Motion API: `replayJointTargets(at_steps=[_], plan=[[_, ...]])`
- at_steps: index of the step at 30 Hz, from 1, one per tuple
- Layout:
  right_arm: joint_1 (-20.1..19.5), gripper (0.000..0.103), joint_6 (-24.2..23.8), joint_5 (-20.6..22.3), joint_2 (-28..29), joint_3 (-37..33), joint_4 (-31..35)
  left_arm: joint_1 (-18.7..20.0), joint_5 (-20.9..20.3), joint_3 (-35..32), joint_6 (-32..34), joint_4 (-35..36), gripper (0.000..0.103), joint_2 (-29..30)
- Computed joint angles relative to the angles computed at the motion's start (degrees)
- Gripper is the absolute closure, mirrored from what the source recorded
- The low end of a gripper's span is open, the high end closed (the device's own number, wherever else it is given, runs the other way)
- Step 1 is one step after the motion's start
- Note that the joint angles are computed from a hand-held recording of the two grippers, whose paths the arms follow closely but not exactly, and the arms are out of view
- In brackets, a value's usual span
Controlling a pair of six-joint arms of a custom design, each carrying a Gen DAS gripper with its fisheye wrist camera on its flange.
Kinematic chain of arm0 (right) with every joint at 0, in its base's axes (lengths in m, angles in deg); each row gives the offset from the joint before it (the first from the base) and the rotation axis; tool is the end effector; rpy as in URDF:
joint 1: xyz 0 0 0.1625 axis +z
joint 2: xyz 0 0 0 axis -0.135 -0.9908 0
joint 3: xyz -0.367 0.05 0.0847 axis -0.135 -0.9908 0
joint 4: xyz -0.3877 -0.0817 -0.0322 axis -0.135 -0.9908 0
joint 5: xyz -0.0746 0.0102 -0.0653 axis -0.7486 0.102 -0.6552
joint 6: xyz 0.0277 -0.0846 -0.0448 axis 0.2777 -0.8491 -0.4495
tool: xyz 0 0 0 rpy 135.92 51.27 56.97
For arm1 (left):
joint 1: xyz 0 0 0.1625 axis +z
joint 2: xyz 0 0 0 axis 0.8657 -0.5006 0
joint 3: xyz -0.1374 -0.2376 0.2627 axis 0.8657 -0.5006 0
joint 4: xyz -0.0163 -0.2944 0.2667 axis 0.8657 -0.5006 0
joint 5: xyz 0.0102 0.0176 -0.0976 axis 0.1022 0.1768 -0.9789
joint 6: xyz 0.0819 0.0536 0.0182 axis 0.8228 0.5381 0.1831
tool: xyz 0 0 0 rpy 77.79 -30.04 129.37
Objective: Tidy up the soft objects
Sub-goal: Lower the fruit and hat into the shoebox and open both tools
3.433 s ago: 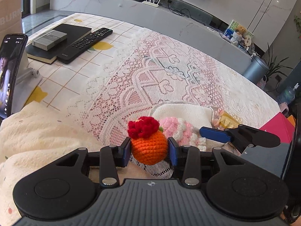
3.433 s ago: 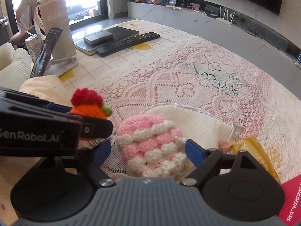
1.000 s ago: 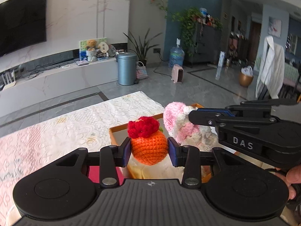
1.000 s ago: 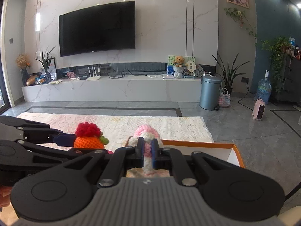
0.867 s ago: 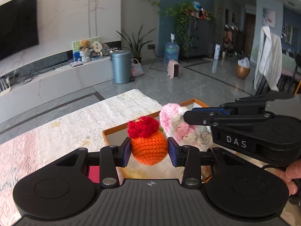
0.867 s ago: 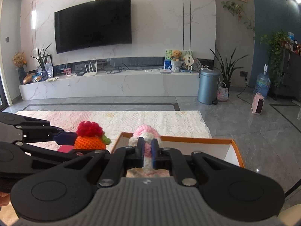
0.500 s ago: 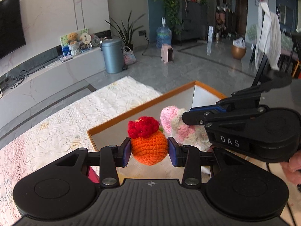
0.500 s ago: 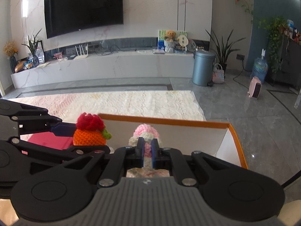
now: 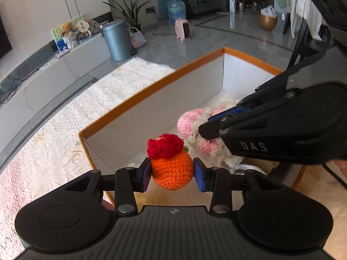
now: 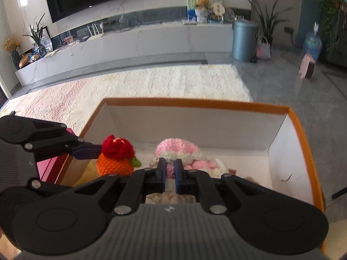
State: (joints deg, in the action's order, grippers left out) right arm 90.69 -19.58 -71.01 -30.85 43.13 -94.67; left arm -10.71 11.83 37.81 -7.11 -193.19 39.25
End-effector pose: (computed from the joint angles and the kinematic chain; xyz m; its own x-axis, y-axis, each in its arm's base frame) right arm 0.0077 -0.7767 0.3091 -0.7867 -0.2041 0.5827 -0.4893 0.7816 -0.3869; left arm -0.3836 -0.7435 -0.0555 -0.4632 0.6073 -0.6455 0.8183 0.5728 -0.0484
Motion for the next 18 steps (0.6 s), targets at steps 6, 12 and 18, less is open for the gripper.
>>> replayJointTargets(at_steps=[6, 12, 18], plan=[[-0.23, 0.096, 3.56, -0.51, 1.43, -2.98, 5.19, 0.31, 2.20, -4.00, -1.11, 5.61, 0.057, 2.12], [-0.05, 0.092, 3.06, 0.15, 1.23, -3.78, 7.29, 0.33, 2.57, -2.27, -0.47, 4.09, 0.048, 1.34], [0.53, 0.060, 3.98, 1.33, -0.84, -1.53, 6.06, -0.25, 2.51, 1.26, 1.46, 0.59, 0.033, -0.80]])
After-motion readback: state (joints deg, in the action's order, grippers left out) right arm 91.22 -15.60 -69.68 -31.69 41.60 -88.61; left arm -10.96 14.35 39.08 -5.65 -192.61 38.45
